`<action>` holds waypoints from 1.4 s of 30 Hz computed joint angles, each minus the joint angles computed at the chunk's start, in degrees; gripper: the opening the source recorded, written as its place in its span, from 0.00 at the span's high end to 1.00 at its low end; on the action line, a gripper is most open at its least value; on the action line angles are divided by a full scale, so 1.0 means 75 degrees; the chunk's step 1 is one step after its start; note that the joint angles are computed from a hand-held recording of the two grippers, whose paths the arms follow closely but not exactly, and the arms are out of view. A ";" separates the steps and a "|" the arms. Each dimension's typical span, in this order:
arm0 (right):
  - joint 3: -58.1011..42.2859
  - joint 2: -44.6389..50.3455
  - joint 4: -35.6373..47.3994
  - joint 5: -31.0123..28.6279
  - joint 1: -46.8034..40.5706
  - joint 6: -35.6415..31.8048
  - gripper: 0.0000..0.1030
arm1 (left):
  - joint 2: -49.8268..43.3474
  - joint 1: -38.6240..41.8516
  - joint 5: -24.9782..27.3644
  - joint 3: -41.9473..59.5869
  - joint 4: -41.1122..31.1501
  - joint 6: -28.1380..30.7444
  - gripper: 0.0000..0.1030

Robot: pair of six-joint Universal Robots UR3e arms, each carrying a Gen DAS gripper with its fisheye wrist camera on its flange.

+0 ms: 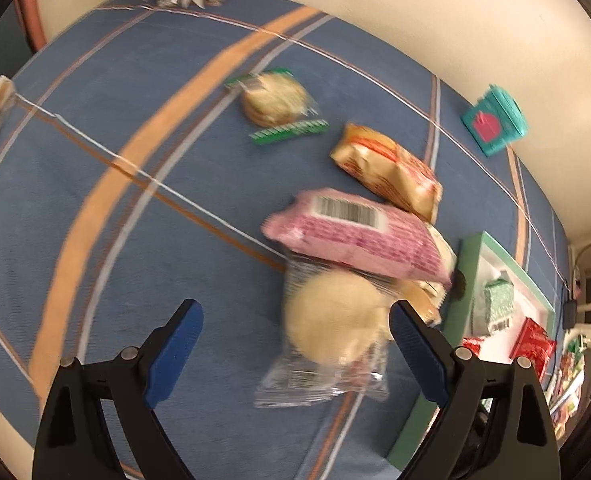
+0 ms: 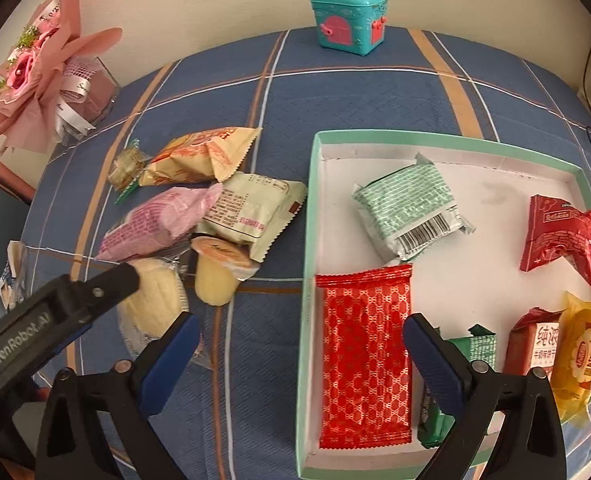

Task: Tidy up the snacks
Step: 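Move both open grippers away from the tray toward the loose snacks, then grasp the cream bun bag with the left gripper while the right grasps the jelly cup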

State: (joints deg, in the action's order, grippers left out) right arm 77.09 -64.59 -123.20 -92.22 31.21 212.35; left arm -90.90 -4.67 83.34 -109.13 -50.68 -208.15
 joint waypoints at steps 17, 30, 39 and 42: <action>-0.0127 0.0076 -0.0136 0.0060 0.0019 -0.0063 0.13 | 0.0453 0.0502 -0.0503 -0.0913 0.0365 0.0017 0.37; -0.1326 0.1037 -0.0312 0.0548 0.0135 -0.0335 0.47 | 0.1083 0.1199 -0.0594 -0.1469 0.0272 0.0043 0.37; -0.1972 0.1683 -0.0038 0.0696 0.0118 -0.0445 0.51 | 0.0717 0.1358 -0.0774 -0.1460 0.0554 0.0050 0.37; -0.2097 0.1875 -0.0014 0.0804 0.0090 -0.0412 0.51 | 0.0727 0.1457 -0.0831 -0.1506 0.0566 0.0118 0.37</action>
